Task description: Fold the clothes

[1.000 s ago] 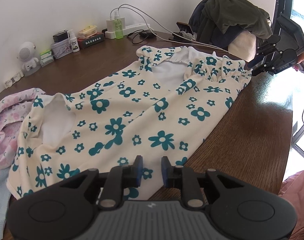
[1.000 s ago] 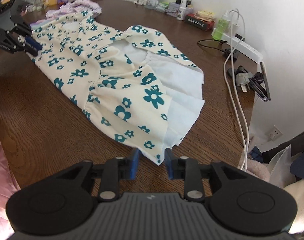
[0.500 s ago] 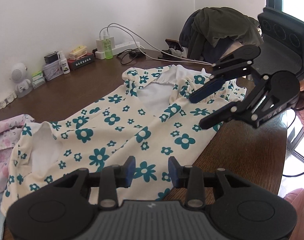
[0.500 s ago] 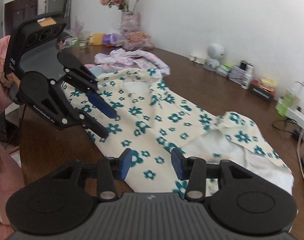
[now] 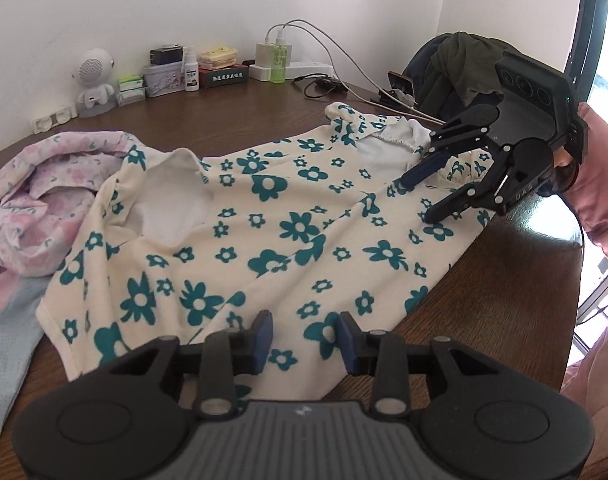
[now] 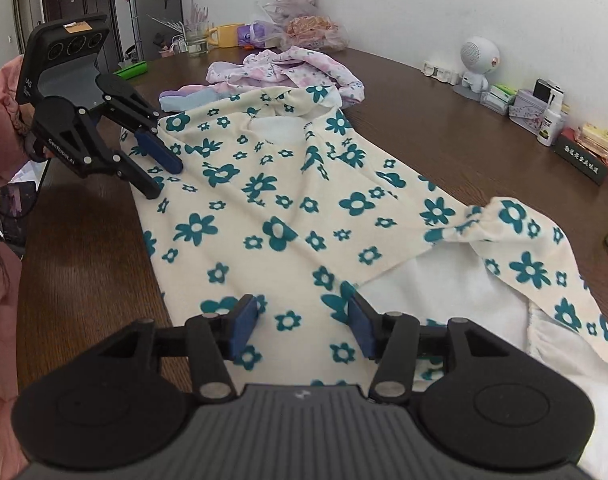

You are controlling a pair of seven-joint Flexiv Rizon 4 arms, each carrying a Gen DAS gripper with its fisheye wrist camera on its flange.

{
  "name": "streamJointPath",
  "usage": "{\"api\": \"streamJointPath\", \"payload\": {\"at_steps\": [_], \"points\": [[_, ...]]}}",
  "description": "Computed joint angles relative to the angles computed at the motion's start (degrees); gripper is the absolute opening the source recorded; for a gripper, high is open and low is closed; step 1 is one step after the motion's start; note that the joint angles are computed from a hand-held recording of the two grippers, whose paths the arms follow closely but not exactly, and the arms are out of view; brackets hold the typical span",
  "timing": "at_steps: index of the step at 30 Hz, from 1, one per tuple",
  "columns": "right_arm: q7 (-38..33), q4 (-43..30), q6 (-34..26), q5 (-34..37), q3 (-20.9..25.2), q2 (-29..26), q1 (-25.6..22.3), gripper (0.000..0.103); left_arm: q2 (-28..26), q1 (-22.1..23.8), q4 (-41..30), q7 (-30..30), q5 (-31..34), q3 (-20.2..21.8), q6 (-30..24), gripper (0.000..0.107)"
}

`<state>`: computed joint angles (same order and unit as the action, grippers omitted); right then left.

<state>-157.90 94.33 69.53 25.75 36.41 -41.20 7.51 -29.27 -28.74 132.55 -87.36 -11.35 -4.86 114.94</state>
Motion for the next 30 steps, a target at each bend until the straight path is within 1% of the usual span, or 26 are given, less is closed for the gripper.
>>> {"api": "streamJointPath", "payload": {"at_steps": [1,2,4,5,7,10,12,15,17,20,21,24,25,26,28,29,30], "points": [[-1.36,0.19,-0.45,0.86,0.29,0.43,-1.18,0.050,0.78,-1.25,0.52,0.61,-0.94,1.27,-0.82,0.034],[0.03,1.07,-0.04,-0.19,-1.08,1.29,-0.77,0.050,1.30,-2.05,0.98,0.73,-1.77,2.09,-1.09,0.034],[1.53,2.53,0.59,-1.37,-3.60,2.60,-0.35,0.051,2.18,-3.25,1.90,0.75,-3.31,3.32,-1.31,0.028],[1.59,2.53,0.20,-0.79,-3.26,2.65,-1.74,0.053,2.49,-3.38,2.34,0.51,-3.80,3.42,-1.27,0.027],[2.38,3.16,1.43,-0.10,-3.90,2.97,-2.81,0.054,3.00,-3.77,3.07,-0.02,-4.72,3.54,-1.07,0.024],[2.55,4.24,2.41,1.36,-3.19,3.37,-5.49,0.054,3.74,-6.41,4.00,0.18,-7.43,5.05,-1.12,0.024],[2.81,4.73,2.59,2.52,-2.67,3.55,-7.21,0.058,4.23,-8.24,4.61,0.41,-9.59,6.07,-1.36,0.024],[0.56,5.18,3.79,5.58,-0.02,2.85,-10.16,0.060,4.39,-9.13,5.60,-0.27,-11.67,6.17,-0.60,0.024],[-1.80,5.72,6.42,7.92,2.22,2.02,-11.78,0.062,4.02,-11.21,5.47,0.67,-13.95,7.28,-0.28,0.024],[-3.37,6.74,10.62,9.11,4.36,1.15,-12.50,0.065,3.40,-14.73,5.00,3.22,-18.08,9.06,-0.09,0.024],[-3.01,7.30,11.86,8.69,4.45,1.21,-12.18,0.066,3.20,-16.22,4.68,4.71,-19.76,9.89,-0.36,0.024],[0.33,8.57,14.26,6.59,3.67,1.73,-10.53,0.068,3.13,-18.44,4.20,7.46,-23.24,10.70,-0.55,0.025],[2.51,9.15,14.68,5.80,2.48,2.51,-9.31,0.068,3.12,-19.34,4.11,8.08,-24.64,10.90,-0.17,0.029],[4.91,9.95,15.59,4.48,2.14,3.01,-8.78,0.068,2.90,-21.06,4.14,8.56,-26.58,11.37,1.68,0.034],[4.37,11.22,19.68,6.81,6.01,3.42,-10.94,0.068,2.28,-24.59,4.26,9.54,-31.28,11.68,6.87,0.063],[3.30,11.80,21.88,7.99,10.19,2.82,-13.89,0.071,1.57,-27.27,4.03,10.56,-35.11,12.06,9.87,0.071],[2.48,12.61,24.78,9.11,14.19,2.13,-16.38,0.075,0.76,-29.78,3.64,11.72,-39.08,12.21,12.91,0.088]]}}
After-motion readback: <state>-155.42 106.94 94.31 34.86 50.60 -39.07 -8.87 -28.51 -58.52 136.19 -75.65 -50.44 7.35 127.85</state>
